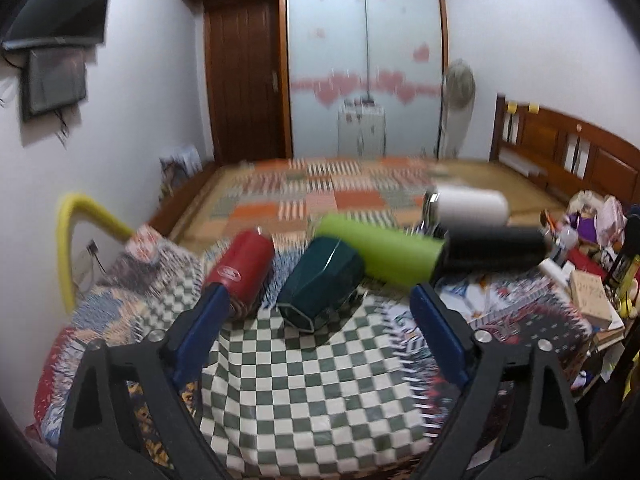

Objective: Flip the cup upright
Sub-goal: 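Move the left gripper down to the teal mug lying on its side, then close the left gripper on the teal mug's body and lift it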

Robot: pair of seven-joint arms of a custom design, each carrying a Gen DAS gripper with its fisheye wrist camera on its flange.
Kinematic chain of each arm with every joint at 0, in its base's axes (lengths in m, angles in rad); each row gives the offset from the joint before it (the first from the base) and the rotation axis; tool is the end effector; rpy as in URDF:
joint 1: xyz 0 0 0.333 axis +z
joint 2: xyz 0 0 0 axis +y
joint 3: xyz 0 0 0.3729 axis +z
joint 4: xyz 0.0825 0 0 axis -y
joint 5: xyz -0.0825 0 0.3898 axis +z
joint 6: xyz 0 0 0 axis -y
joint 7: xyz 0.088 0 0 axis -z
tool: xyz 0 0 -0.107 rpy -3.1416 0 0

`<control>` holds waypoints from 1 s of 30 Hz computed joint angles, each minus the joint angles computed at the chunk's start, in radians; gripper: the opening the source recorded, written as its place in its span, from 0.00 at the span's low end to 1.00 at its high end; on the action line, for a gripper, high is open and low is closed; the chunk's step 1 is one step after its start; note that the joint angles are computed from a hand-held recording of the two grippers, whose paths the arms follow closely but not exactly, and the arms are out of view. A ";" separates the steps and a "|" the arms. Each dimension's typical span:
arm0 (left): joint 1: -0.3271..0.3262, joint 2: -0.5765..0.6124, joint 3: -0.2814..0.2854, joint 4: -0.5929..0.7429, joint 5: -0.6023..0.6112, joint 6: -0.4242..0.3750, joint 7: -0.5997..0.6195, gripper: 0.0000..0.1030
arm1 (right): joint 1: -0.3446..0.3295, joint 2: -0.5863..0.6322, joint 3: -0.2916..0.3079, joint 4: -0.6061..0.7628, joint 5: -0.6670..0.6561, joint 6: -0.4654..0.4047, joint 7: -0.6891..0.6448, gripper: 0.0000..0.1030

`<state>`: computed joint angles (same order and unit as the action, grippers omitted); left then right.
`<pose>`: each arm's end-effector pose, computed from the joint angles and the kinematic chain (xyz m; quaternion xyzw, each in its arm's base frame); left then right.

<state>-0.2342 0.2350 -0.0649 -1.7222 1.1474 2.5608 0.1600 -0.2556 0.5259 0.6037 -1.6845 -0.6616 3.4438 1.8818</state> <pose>0.6558 -0.2115 0.5602 -0.7064 0.5163 -0.2802 0.3949 0.6907 0.2116 0.5460 -0.6844 0.3912 -0.2922 0.5415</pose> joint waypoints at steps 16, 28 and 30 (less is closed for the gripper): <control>0.107 0.341 -0.043 0.432 -0.678 -0.167 0.831 0.88 | -0.018 0.148 0.130 0.138 0.131 -0.217 -0.222 1.00; 0.055 0.481 0.023 0.647 -0.821 -0.319 0.990 0.82 | 0.000 0.186 0.143 0.188 0.284 -0.260 -0.359 1.00; 0.054 0.488 0.029 0.656 -0.827 -0.320 0.987 0.80 | 0.002 0.187 0.142 0.189 0.308 -0.260 -0.381 1.00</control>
